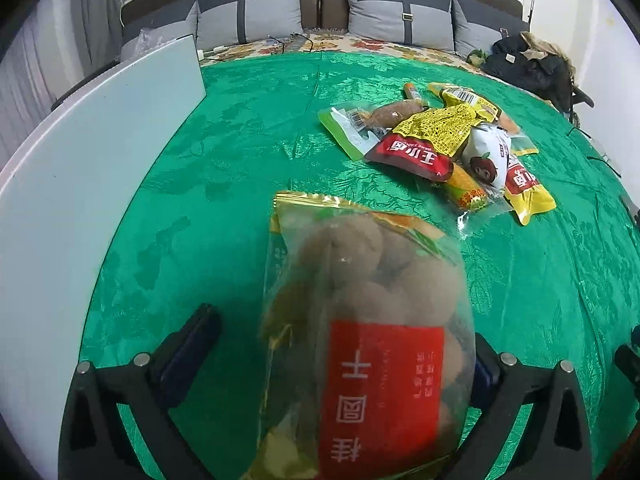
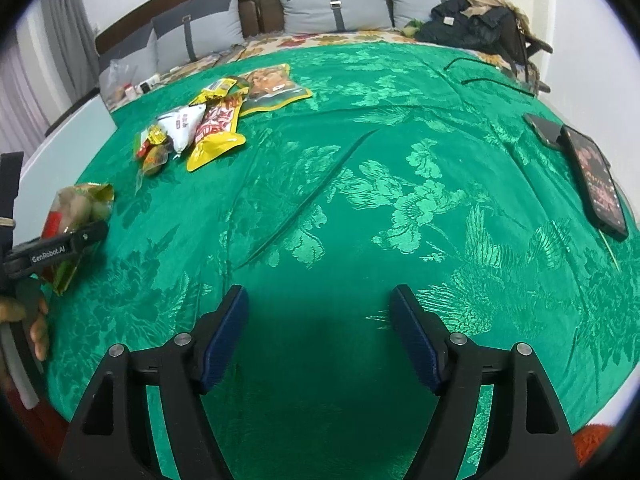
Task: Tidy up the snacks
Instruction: 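Hold the longan bag with the left gripper while the right gripper reaches the snack pile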
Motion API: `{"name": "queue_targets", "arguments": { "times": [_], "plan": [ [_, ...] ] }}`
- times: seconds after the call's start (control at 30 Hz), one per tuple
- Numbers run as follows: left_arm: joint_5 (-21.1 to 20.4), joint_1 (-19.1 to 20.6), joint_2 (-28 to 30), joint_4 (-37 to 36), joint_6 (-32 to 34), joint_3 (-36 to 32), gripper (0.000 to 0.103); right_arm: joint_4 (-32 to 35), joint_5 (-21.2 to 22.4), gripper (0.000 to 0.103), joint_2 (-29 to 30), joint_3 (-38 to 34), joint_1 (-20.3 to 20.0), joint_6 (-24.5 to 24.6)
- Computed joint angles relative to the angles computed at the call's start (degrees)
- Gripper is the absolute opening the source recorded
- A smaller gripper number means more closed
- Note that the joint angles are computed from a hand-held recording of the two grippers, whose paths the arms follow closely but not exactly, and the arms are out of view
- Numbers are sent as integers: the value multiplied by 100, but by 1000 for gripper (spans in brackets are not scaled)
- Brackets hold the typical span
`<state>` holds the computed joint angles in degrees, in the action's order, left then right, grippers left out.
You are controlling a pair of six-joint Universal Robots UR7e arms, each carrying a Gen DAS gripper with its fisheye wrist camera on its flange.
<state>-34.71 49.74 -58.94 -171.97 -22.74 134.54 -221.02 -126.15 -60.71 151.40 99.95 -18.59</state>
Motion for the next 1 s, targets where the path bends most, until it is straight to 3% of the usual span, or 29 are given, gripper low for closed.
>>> {"name": "queue_targets", "arguments": {
  "times": [0.17, 0.33, 0.67, 0.77, 0.87, 0.93, 1.0],
  "plan": [
    [-3, 0, -4, 9, -5, -4, 103, -188, -16, 82, 136, -10, 13, -92],
    [-10, 4, -7, 1, 4, -4, 103, -444, -428, 84, 506, -139, 206, -328],
    [-11, -2, -13, 7, -7, 2, 103, -753, -365, 87, 616, -120, 179, -413],
    [-16, -2, -8, 2, -6, -3, 103, -83, -28, 85, 69, -25, 62, 41],
    [-16, 4, 0, -5, 4, -15, 103, 271, 654, 85, -570, 67, -197, 786],
    [-14, 5, 1, -2, 6, -17, 103, 724, 873, 85, -784, -126, -255, 955],
    [-14, -3, -5, 8, -8, -11, 103, 1369, 1018, 85, -797, -536, -183, 818]
  ]
}}
